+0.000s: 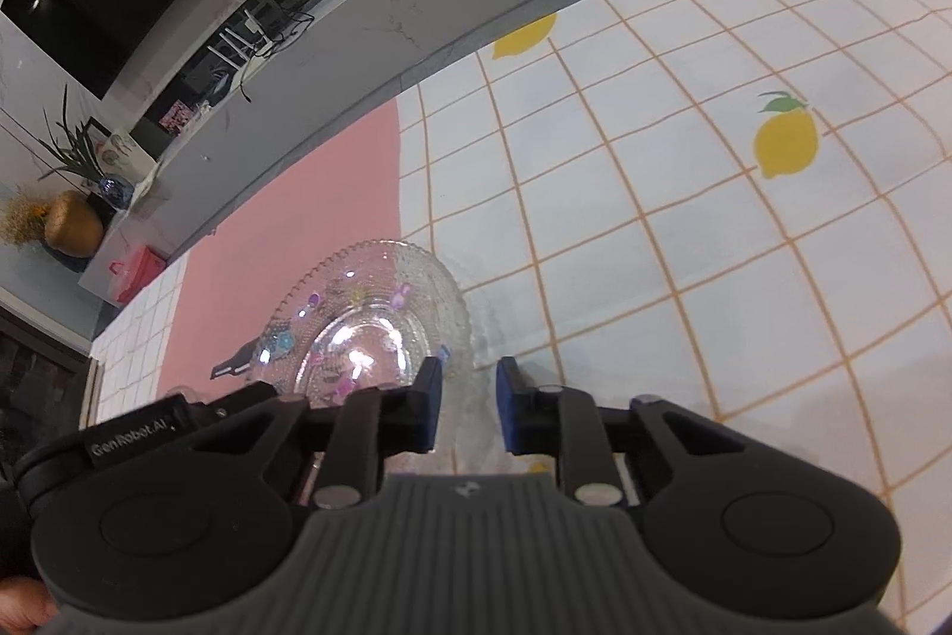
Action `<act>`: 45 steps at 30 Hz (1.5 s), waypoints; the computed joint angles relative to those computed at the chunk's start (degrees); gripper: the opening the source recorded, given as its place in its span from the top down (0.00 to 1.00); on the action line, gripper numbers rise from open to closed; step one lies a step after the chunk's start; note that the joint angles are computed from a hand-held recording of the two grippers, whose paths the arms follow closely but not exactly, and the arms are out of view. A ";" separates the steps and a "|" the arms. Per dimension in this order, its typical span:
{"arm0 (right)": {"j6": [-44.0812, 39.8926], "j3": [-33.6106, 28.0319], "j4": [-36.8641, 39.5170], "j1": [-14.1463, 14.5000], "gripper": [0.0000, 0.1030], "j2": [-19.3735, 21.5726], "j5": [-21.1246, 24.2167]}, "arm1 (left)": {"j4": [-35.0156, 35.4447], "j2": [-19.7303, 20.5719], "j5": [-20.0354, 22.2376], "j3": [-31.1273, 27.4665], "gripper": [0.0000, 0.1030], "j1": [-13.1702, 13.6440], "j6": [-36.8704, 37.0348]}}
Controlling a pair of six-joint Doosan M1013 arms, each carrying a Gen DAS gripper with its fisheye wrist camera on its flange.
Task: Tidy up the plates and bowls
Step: 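Move both grippers to a pink-dotted glass plate and close on its rim, then carry the glass plate over the 'Fruits' plate and lower it on top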
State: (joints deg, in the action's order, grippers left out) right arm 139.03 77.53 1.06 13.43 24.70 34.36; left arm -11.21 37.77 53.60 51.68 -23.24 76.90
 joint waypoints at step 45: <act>12.69 15.57 -4.46 10.86 0.94 -15.49 -4.80 | 0.25 -23.19 -10.13 28.74 0.87 1.17 0.42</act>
State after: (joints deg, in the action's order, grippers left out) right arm 151.72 93.10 -3.40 24.29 9.20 29.56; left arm -10.96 14.58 43.47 80.42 -22.07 77.32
